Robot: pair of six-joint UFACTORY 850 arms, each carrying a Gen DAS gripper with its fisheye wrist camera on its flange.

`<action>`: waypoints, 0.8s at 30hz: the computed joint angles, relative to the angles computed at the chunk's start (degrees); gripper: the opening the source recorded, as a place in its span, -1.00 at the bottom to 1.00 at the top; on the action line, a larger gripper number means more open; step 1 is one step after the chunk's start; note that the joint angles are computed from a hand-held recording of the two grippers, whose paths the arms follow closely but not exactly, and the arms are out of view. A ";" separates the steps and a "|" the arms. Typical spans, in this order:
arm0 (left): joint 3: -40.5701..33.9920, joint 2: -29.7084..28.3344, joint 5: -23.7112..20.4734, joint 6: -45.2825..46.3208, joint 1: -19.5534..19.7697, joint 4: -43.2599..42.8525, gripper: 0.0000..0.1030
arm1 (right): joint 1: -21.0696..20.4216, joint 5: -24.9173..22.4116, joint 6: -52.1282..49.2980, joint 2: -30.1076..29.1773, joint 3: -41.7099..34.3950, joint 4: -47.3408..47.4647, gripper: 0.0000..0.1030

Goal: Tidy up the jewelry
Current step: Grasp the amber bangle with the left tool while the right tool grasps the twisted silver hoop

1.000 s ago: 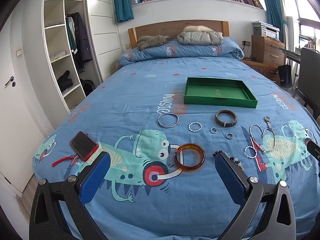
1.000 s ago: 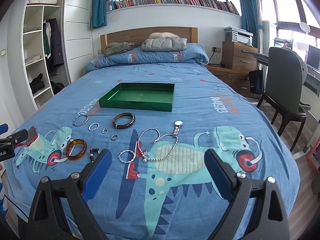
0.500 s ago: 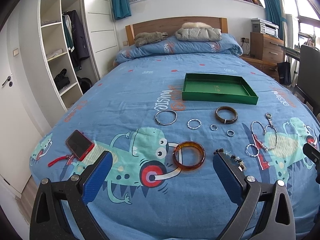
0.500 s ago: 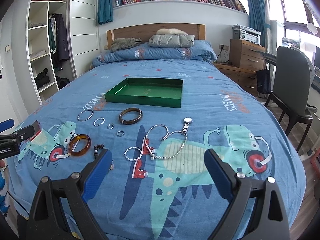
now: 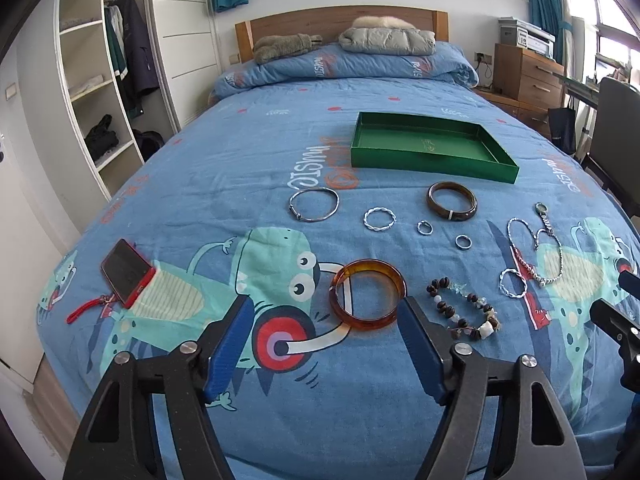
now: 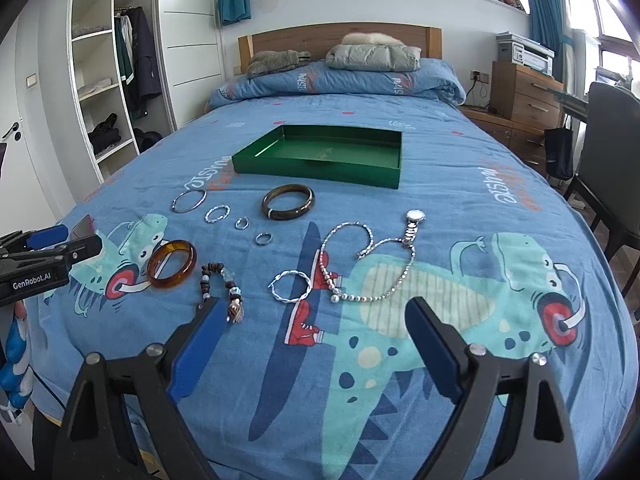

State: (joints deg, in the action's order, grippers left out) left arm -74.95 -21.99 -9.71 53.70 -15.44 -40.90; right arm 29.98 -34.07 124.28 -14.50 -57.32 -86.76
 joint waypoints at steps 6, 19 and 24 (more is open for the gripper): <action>-4.43 -4.86 -4.87 -4.90 0.37 4.34 -0.05 | -2.45 7.11 0.34 -2.82 -1.16 -1.52 0.29; -17.49 -16.35 -12.58 -15.73 0.18 13.41 -0.25 | -7.66 17.00 -5.94 -10.35 -7.55 0.64 -0.11; -21.05 -19.55 -15.60 -16.47 0.28 14.26 -0.45 | -8.50 17.25 -10.28 -12.96 -10.39 2.97 -0.11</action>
State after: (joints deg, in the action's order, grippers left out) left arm -96.00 -41.55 -25.31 37.23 -15.16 -26.65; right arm 21.49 -16.81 114.00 -27.46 -67.72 -83.79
